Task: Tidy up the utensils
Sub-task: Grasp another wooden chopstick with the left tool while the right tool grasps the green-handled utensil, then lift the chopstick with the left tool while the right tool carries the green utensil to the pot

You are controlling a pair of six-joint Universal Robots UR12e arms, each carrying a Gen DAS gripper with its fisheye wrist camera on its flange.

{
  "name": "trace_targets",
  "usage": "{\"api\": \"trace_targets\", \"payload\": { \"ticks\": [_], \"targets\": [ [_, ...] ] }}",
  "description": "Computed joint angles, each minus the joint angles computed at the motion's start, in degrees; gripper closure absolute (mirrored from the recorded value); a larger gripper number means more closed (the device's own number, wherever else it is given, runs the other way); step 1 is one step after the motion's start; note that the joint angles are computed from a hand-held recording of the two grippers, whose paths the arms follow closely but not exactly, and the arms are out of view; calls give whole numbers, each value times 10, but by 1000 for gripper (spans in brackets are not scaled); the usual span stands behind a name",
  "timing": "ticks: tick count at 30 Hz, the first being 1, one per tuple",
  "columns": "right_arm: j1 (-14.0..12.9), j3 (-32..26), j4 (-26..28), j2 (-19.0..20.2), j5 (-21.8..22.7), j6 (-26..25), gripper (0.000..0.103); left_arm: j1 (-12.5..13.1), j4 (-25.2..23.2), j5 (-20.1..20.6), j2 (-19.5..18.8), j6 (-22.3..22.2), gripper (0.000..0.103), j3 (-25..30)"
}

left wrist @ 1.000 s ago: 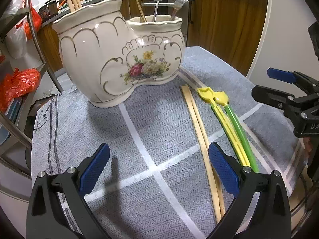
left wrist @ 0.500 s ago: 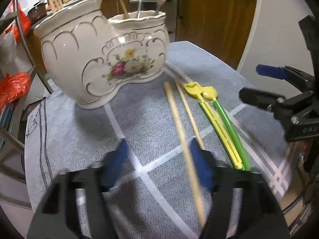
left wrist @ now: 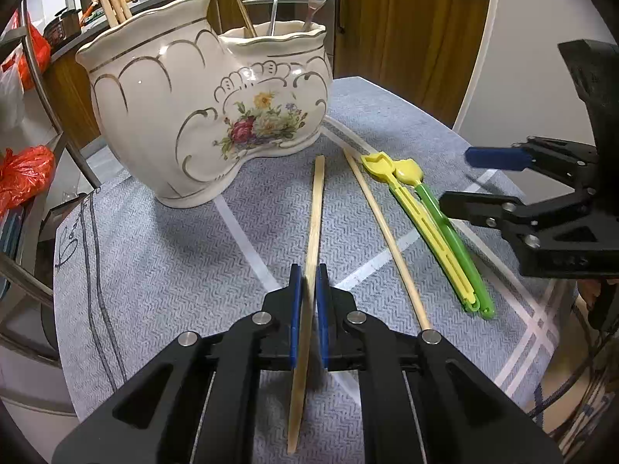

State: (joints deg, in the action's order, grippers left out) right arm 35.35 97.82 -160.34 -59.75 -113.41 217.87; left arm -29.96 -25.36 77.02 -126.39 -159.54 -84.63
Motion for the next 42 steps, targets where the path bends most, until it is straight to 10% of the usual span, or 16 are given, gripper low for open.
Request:
{"api": "trace_targets", "payload": {
  "ticks": [14,30,42],
  "targets": [
    [-3,-30,56,8,44,-67,91,11,-5,-10,8,8,96,-9],
    [-8,-10,26,0,47,-63,93,21,-3,-31,15,9,97,-21],
    [6,17,-121,-8,-24,-87,93,55,159,-122,42,-11,97,-81]
  ]
}}
